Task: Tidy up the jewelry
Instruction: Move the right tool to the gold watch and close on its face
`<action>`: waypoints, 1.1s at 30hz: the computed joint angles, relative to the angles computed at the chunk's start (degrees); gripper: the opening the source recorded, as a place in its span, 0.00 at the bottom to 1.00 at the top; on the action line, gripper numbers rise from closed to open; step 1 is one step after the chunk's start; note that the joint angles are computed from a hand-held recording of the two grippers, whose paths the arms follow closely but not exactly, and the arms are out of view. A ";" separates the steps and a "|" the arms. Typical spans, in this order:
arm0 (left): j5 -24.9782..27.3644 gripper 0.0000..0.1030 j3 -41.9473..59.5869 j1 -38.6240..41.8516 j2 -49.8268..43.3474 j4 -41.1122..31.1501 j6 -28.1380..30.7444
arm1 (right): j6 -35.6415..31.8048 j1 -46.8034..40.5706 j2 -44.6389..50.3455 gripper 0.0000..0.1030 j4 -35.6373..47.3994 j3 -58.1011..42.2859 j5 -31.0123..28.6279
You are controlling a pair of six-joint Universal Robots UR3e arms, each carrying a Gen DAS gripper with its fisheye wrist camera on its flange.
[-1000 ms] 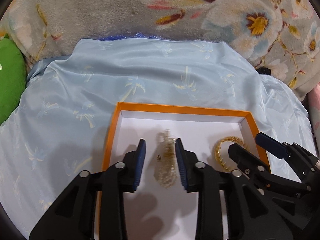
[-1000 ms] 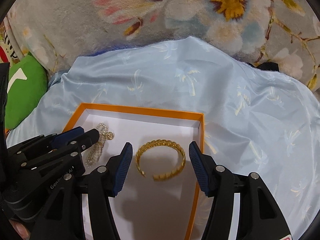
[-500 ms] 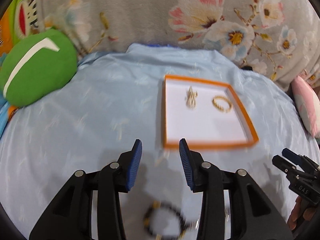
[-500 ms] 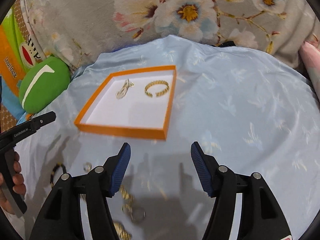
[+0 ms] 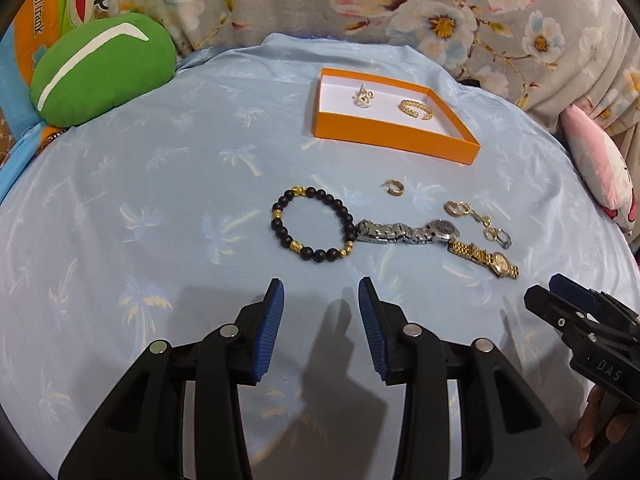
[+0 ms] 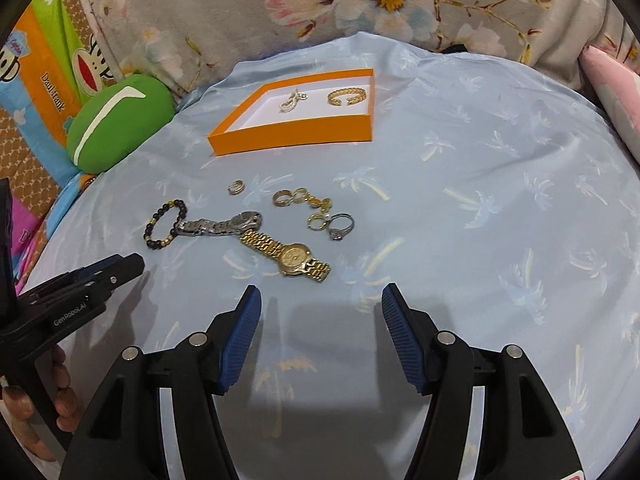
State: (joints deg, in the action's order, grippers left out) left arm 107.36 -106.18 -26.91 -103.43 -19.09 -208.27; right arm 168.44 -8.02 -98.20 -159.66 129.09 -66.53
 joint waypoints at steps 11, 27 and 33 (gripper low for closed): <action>-2.32 0.50 -3.01 1.41 0.89 2.33 -1.54 | -10.58 3.92 9.62 0.44 3.64 -12.04 -1.28; -3.36 0.51 -2.99 1.45 1.09 3.35 0.28 | -14.13 3.36 10.92 0.20 6.27 -12.44 -0.67; -11.15 0.51 3.19 2.97 -0.72 2.89 9.76 | -11.75 -1.63 2.79 0.21 8.03 -4.42 3.31</action>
